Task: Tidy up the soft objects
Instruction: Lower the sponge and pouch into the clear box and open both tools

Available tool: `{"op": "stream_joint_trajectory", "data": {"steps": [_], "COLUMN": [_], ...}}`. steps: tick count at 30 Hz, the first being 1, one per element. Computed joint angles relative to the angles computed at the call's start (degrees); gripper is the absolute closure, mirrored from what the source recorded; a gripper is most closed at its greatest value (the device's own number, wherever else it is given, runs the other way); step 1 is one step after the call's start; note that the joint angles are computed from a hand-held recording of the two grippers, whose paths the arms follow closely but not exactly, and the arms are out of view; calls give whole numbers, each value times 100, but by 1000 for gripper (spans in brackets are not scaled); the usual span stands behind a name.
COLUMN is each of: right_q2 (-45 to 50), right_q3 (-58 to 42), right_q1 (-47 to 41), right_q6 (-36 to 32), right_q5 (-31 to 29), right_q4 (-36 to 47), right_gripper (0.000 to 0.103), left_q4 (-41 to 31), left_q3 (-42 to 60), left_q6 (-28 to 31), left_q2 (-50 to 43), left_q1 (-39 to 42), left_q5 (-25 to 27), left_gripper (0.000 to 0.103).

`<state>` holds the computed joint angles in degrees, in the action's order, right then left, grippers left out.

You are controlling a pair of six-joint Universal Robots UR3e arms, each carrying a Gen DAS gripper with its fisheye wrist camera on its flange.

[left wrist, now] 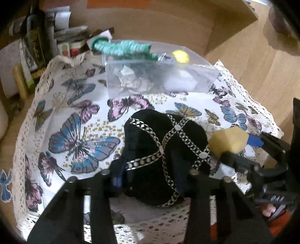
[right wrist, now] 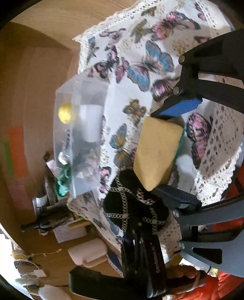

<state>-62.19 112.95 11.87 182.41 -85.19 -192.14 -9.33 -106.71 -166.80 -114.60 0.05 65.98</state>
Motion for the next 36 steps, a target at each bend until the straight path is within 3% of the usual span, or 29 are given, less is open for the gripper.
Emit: {"op": "stream_joint_trajectory", "data": {"steps": [2,5,15,26,32,36], "right_q2": [-74,-141,-319,298,1102,1830], "right_q3": [-5,-144,-1046,-3121,-4435,-5558], "right_q1": [-34,-42,-252,-408,-418,-486], "right_q6": [-22,-91,-365,-595,-680,-582], "right_q5": [-44,-196,-320,-135,-210,-117], "right_q4": [-26,9,269,1351,2221,3107], "right_gripper": [38,38,38,38,38,38], "left_q4": [82,277,294,82,-790,-2495], "left_q3": [-62,-70,708,2954,5070,7065], "left_q6": [47,22,-271,-727,-869,-787], "left_q2": [91,184,425,-376,-1713,-2891], "left_q1": [17,26,126,-108,-308,-242], "left_q5": [-56,-62,-262,-32,342,116], "left_gripper": [82,85,87,87,87,87]}}
